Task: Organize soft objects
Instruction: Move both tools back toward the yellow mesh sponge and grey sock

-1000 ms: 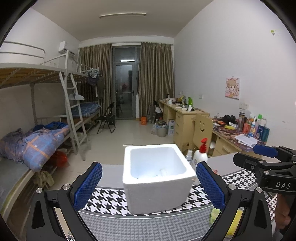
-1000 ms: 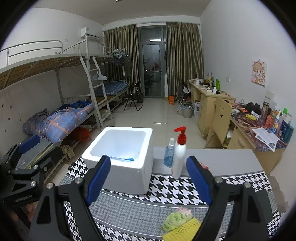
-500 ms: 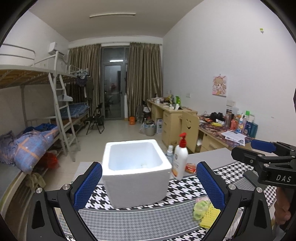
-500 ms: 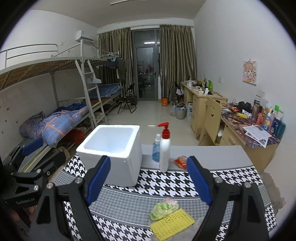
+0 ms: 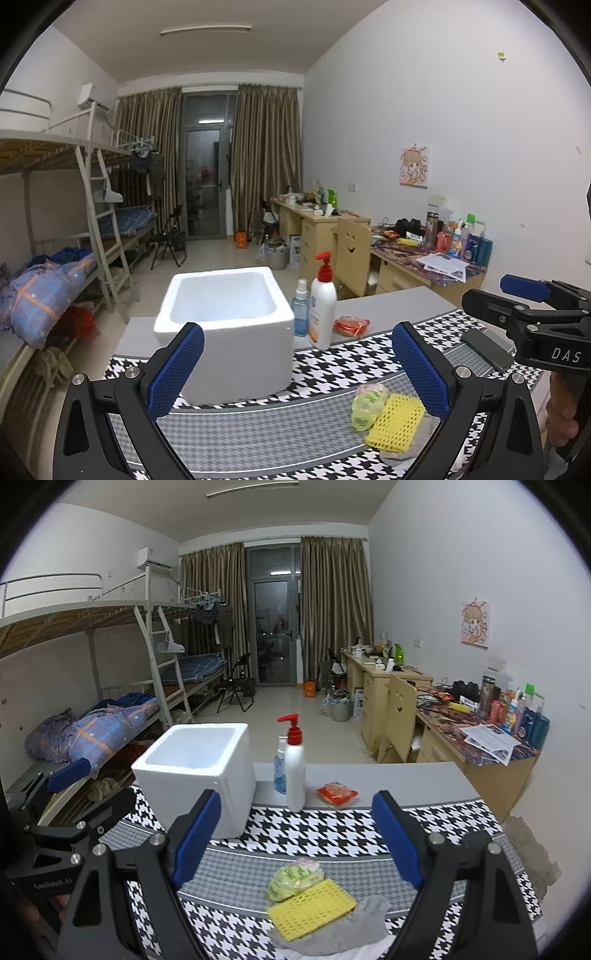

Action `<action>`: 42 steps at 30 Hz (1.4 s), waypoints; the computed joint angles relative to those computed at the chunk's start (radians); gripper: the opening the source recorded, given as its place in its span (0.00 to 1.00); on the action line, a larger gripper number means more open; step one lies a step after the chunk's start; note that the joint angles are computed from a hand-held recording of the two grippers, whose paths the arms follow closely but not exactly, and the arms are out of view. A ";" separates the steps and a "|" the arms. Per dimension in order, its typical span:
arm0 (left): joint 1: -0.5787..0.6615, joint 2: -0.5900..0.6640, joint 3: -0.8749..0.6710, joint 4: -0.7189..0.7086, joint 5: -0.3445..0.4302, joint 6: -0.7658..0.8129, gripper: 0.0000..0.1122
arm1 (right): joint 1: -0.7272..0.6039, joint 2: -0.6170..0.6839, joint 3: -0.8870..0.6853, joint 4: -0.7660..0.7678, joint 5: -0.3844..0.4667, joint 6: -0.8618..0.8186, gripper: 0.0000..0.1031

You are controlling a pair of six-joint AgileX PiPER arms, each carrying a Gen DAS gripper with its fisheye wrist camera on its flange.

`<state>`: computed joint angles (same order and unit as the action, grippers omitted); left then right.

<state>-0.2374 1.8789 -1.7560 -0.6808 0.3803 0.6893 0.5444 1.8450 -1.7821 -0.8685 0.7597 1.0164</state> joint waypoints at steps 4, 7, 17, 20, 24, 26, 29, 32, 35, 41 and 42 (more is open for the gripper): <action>-0.025 -0.020 0.059 -0.077 -0.041 0.095 0.91 | -0.006 -0.036 0.071 -0.039 -0.005 0.066 0.85; -0.033 -0.019 0.073 -0.129 -0.028 0.137 0.91 | -0.003 -0.056 0.119 -0.079 -0.002 0.117 0.85; -0.070 -0.002 0.110 -0.220 -0.035 0.222 0.91 | -0.008 -0.112 0.265 -0.166 -0.005 0.258 0.85; -0.076 0.001 0.127 -0.255 -0.041 0.263 0.91 | -0.013 -0.123 0.303 -0.189 -0.012 0.299 0.85; -0.093 0.021 0.125 -0.209 -0.051 0.204 0.91 | -0.018 -0.137 0.350 -0.216 -0.022 0.347 0.85; -0.101 0.034 0.119 -0.179 -0.052 0.172 0.91 | -0.022 -0.138 0.363 -0.218 -0.025 0.354 0.85; -0.105 0.048 0.112 -0.158 -0.044 0.142 0.91 | -0.028 -0.140 0.392 -0.223 -0.035 0.379 0.85; -0.118 0.049 0.130 -0.160 -0.073 0.163 0.91 | -0.043 -0.138 0.414 -0.214 -0.057 0.394 0.85; -0.115 0.061 0.122 -0.177 -0.044 0.190 0.91 | -0.048 -0.128 0.423 -0.220 -0.052 0.414 0.85; -0.129 0.081 0.131 -0.160 -0.055 0.190 0.91 | -0.067 -0.134 0.460 -0.216 -0.082 0.446 0.85; -0.130 0.085 0.130 -0.162 -0.054 0.195 0.91 | -0.071 -0.135 0.466 -0.211 -0.090 0.446 0.85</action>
